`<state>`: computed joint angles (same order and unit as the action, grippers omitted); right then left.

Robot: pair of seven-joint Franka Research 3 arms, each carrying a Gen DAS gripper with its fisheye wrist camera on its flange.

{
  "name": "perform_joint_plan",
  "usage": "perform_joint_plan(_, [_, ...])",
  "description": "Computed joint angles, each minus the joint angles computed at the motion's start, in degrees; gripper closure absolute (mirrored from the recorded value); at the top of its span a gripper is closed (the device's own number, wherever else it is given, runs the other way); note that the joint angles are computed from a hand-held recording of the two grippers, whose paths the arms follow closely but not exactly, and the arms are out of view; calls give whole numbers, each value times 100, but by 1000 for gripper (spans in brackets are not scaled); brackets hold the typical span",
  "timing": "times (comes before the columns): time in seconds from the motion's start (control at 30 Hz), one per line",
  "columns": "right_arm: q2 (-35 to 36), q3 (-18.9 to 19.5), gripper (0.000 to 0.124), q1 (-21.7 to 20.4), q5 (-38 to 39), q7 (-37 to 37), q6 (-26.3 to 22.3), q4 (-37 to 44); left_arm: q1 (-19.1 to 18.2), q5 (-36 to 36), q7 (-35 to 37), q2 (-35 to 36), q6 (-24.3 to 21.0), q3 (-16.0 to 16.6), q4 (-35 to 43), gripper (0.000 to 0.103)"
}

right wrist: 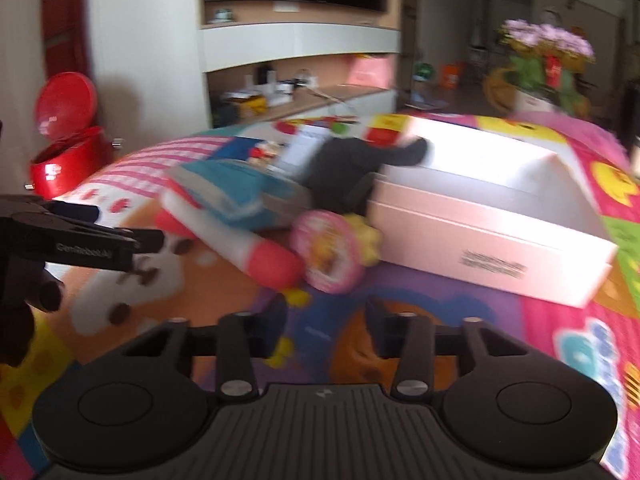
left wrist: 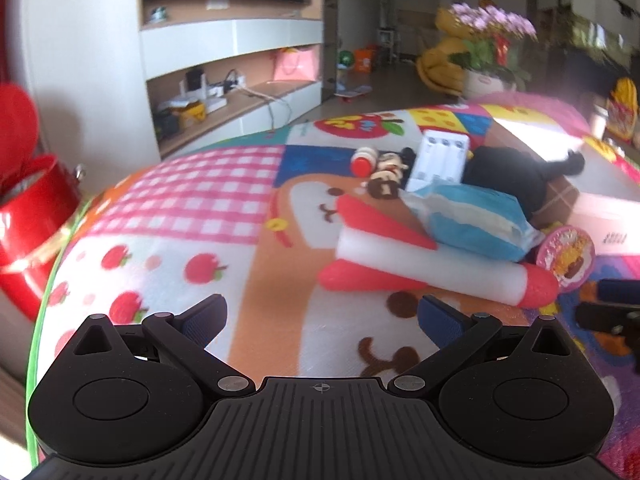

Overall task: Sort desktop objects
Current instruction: 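Move the right tool to the pink round toy while the left tool approaches the blue packet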

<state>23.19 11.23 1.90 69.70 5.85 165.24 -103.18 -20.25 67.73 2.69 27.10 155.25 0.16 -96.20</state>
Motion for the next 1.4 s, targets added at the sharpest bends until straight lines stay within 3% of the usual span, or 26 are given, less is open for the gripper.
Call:
perform_joint_plan(0.1, [121, 118, 86, -27, 66, -346, -312, 215, 98, -53, -267, -130, 267, 16, -198, 0])
perform_joint_plan(0.2, [371, 79, 83, 122, -241, -277, -487, 583, 61, 72, -434, -193, 196, 61, -241, 0])
perform_joint_plan(0.3, [746, 16, 69, 283, -774, 122, -446, 1080, 89, 186, -583, -255, 178, 47, -285, 0])
perform_joint_plan(0.47, [991, -55, 65, 277, -1703, 1148, -966, 1440, 222, 99, -566, -286, 301, -52, -339, 0])
perform_joint_plan(0.53, [885, 38, 64, 136, -1758, 1297, -1260, 1337, 267, 6, -520, -270, 445, -78, -342, 0])
perform_joint_plan(0.63, [616, 173, 65, -288, -1608, 1136, -2539, 1180, 231, 9, -531, -257, 577, -44, -331, 0])
perform_joint_plan(0.67, [449, 206, 65, -405, -1397, 812, -2745, 986, 204, 53, -580, -259, 616, -19, -330, 0])
perform_joint_plan(0.77, [-120, 212, 64, -426, -496, -308, -2032, 198, 158, 137, -677, -255, 688, 16, -326, 0])
perform_joint_plan(0.87, [-142, 39, 61, -47, 133, -529, -603, 57, 150, 113, -669, -206, 764, 2, -283, 0])
perform_joint_plan(0.93, [122, -86, 57, 209, 105, -161, 113, 282, 139, 89, -578, -154, 883, -11, -235, 0])
perform_joint_plan(1.1, [846, -224, 57, 492, -678, 1126, 674, 996, 76, 17, -463, -123, 1057, 20, -227, 0])
perform_joint_plan(1.2, [1081, -350, 62, 524, -1176, 1867, 489, 1273, 28, -40, -386, -99, 1100, 60, -253, 0])
perform_joint_plan(1.23, [1105, -380, 72, 498, -1335, 2082, 341, 1306, -59, 106, -514, -86, 1095, 145, -240, 0])
perform_joint_plan(1.4, [756, 3, 77, -158, -1381, 2433, -416, 993, -4, -137, -190, 17, 1130, 38, -160, 0])
